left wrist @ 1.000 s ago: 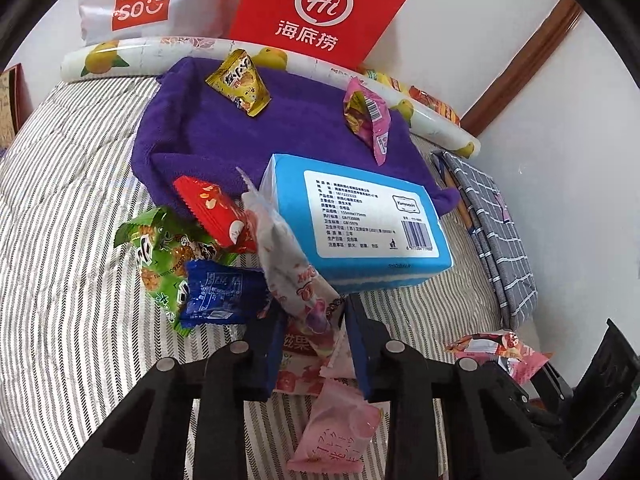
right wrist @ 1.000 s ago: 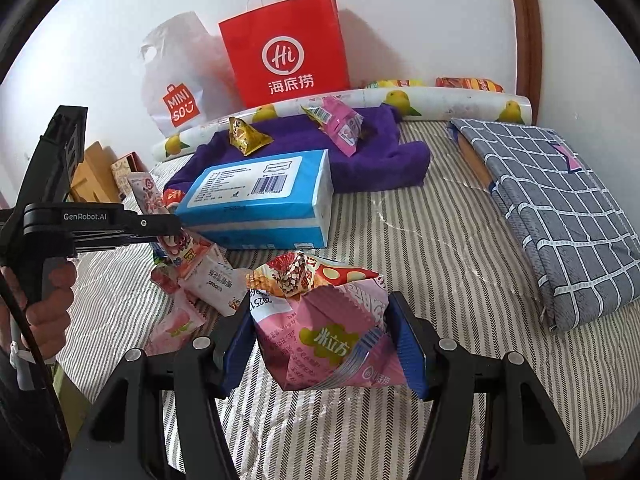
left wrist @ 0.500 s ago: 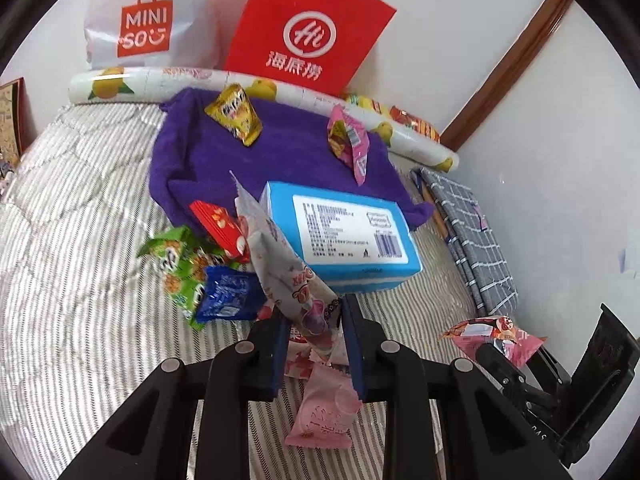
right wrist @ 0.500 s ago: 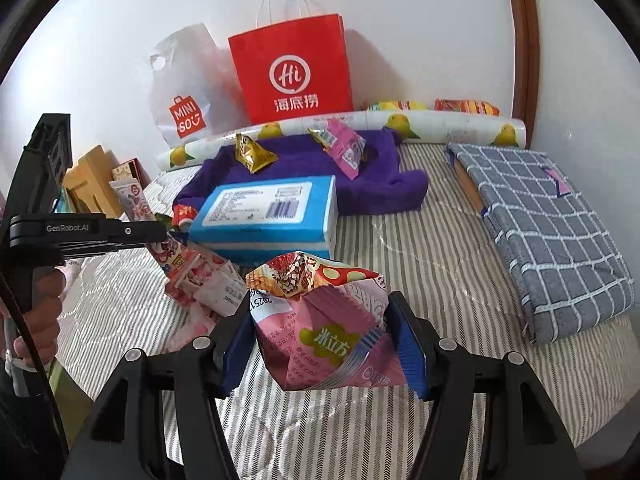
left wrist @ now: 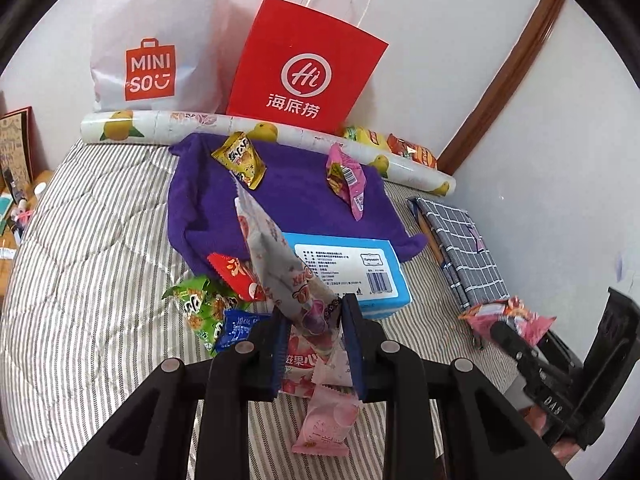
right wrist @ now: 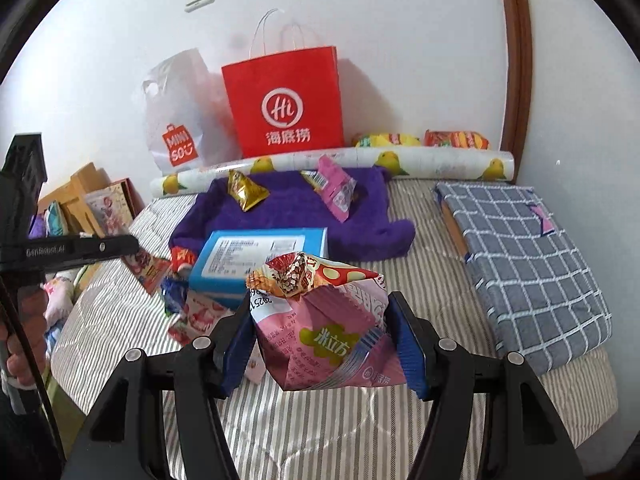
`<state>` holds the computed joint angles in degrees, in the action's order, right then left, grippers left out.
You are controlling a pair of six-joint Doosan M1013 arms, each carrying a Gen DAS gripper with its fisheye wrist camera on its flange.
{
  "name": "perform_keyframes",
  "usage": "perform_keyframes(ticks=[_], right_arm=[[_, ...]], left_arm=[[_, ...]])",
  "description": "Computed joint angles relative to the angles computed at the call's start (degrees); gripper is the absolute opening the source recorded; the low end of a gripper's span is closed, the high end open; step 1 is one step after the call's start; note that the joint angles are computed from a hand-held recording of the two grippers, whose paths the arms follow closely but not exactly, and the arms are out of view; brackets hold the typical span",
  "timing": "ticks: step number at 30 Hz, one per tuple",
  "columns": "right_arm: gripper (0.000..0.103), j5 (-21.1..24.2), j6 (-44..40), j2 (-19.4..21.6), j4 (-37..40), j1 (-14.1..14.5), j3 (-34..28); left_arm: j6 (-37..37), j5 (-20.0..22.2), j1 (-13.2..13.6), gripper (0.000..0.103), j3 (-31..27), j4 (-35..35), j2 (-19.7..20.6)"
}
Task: Organize snacks
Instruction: 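Lift both held snacks toward the purple towel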
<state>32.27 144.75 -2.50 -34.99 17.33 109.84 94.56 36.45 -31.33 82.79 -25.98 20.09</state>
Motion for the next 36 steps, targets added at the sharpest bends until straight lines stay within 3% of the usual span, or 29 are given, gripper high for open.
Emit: perform_keyframes(ticks=[21, 36], right_arm=[[0.062, 1.14, -2.72, 2.73, 1.66, -2.68, -5.74], [0.062, -0.23, -8.90, 6.52, 6.01, -5.35, -9.58]], left_arm=[[-1.64, 0.35, 1.04, 0.024, -3.78, 3.39, 1.05], [-1.63, 4.34, 1.39, 0.024, -11.75, 1.98, 6.84]])
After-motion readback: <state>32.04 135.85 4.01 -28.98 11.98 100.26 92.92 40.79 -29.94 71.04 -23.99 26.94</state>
